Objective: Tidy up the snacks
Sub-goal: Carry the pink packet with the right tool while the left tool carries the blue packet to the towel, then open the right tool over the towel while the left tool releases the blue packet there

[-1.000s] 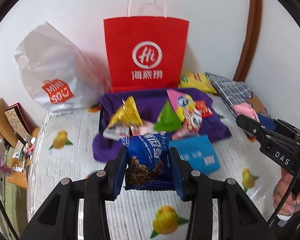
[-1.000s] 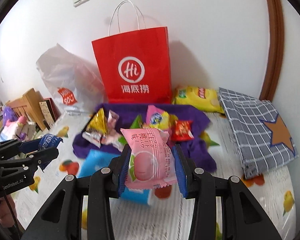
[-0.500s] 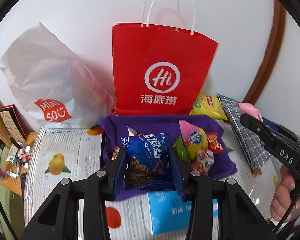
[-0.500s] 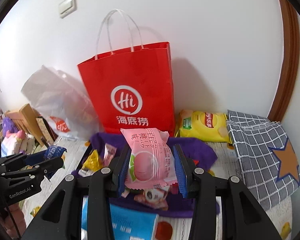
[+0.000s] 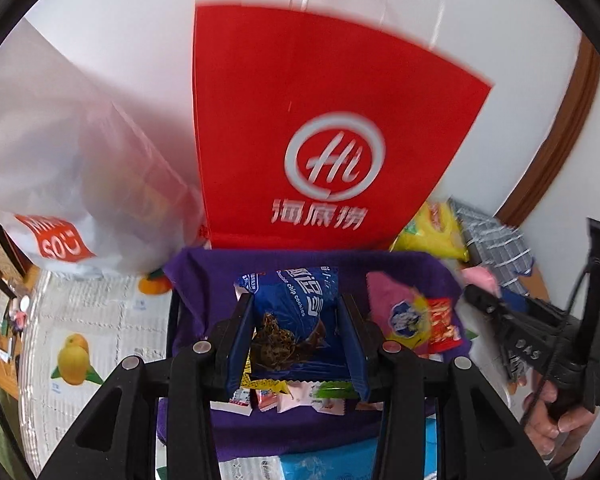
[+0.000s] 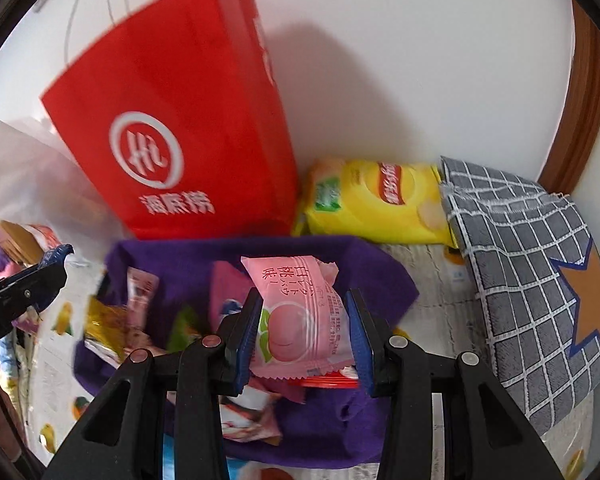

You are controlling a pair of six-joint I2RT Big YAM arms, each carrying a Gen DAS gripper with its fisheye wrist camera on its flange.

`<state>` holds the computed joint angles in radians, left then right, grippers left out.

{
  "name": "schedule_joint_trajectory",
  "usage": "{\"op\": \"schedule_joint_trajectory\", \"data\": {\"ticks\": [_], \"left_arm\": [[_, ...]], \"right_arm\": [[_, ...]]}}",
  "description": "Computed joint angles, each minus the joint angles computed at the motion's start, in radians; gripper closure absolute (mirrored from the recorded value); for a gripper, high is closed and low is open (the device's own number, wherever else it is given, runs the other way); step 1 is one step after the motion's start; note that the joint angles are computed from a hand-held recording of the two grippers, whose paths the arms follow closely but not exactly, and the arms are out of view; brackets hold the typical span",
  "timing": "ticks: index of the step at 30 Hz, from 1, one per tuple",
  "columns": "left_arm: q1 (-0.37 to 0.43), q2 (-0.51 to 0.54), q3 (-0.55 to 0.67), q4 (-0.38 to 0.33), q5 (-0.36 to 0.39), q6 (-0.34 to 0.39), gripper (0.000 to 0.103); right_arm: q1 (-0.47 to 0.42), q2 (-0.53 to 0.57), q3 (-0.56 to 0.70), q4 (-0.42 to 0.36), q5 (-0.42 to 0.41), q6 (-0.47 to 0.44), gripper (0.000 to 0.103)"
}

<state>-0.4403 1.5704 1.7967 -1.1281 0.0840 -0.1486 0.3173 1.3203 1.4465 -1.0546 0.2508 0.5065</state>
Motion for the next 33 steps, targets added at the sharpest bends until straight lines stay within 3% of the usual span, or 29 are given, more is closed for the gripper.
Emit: {"op": "schedule_joint_trajectory", "data": {"ticks": [5, 21, 30, 33], "left_arm": [[0.012, 0.031, 0.011, -0.031, 0.028, -0.013, 0.063], [-0.016, 0.078, 0.025, -0.085, -0.006, -0.005, 0.063], [-0.029, 0.093, 0.035, -0.099, -0.003, 0.003, 0.063], [-0.033, 0.101, 0.04, -0.106, -0.001, 0.004, 0.063]], "right_arm": [[-0.011, 0.019, -0.01, -0.028, -0.03, -0.009, 0.062], [-0.024, 0.078, -0.001, -0.081, -0.071, -0.011, 0.062], [-0.003, 0.098, 0.028, -0.11, -0.068, -0.042, 0.06], [0.001, 0.096, 0.026, -0.105, -0.048, -0.053, 0.055]]}}
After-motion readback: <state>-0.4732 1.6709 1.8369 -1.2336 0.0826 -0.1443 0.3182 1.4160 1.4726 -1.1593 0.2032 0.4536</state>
